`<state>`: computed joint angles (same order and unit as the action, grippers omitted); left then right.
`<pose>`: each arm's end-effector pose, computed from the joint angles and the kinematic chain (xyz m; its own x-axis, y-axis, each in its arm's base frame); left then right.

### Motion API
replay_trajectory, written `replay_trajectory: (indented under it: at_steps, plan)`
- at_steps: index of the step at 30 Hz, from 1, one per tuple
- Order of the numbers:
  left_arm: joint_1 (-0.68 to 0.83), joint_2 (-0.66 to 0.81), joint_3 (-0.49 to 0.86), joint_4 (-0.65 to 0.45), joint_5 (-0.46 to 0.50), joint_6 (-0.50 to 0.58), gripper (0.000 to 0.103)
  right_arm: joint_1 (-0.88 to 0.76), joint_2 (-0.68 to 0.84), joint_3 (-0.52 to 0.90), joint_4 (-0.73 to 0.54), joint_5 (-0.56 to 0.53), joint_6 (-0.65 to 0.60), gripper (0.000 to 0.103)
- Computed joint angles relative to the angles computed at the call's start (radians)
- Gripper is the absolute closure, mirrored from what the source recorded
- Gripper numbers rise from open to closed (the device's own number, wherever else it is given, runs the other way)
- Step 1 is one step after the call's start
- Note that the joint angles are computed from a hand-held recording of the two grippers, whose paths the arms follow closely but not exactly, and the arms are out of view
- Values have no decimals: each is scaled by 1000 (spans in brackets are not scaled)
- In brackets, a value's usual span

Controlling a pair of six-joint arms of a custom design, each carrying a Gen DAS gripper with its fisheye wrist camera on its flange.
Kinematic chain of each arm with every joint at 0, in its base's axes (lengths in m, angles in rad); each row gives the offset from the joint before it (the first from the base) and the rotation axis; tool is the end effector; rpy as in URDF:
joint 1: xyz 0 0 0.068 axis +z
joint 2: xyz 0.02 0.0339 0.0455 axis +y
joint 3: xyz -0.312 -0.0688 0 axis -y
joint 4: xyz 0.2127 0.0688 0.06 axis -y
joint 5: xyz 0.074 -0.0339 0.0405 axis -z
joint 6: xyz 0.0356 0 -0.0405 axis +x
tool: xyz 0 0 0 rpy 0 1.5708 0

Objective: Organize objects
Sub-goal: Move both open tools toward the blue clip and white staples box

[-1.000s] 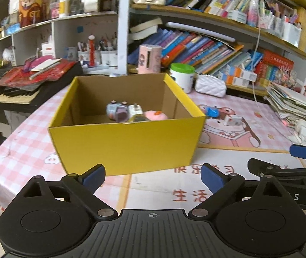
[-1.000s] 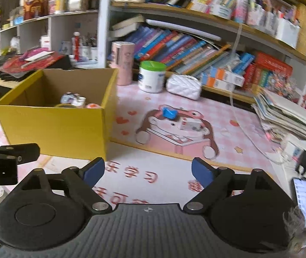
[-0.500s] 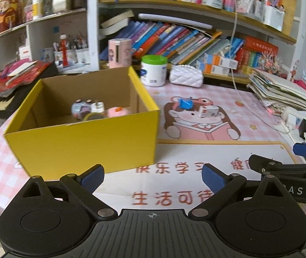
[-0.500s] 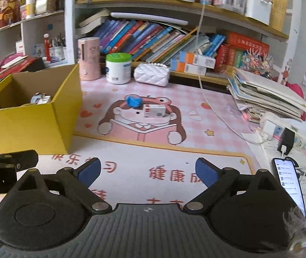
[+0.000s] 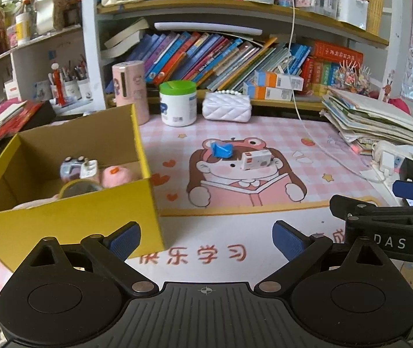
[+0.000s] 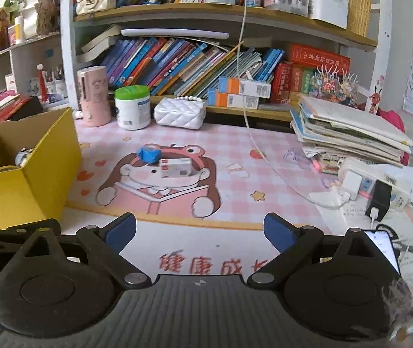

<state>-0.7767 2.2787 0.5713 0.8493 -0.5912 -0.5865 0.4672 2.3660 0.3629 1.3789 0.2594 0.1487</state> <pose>0.2429 -0.2109 0.0533 -0.6277 -0.0274 -0.7780 -0.0304 0.9995 -0.0107 0.2685 0.1252 0.0503 -0.5530 -0.1186 -0.8247 -0.1694 0.9851 -0.0280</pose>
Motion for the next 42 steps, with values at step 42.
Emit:
replay_trajectory:
  at_steps: [42]
  plan:
    - [185, 171, 711, -572, -24, 102, 4, -167, 309, 803, -451, -321, -95, 14]
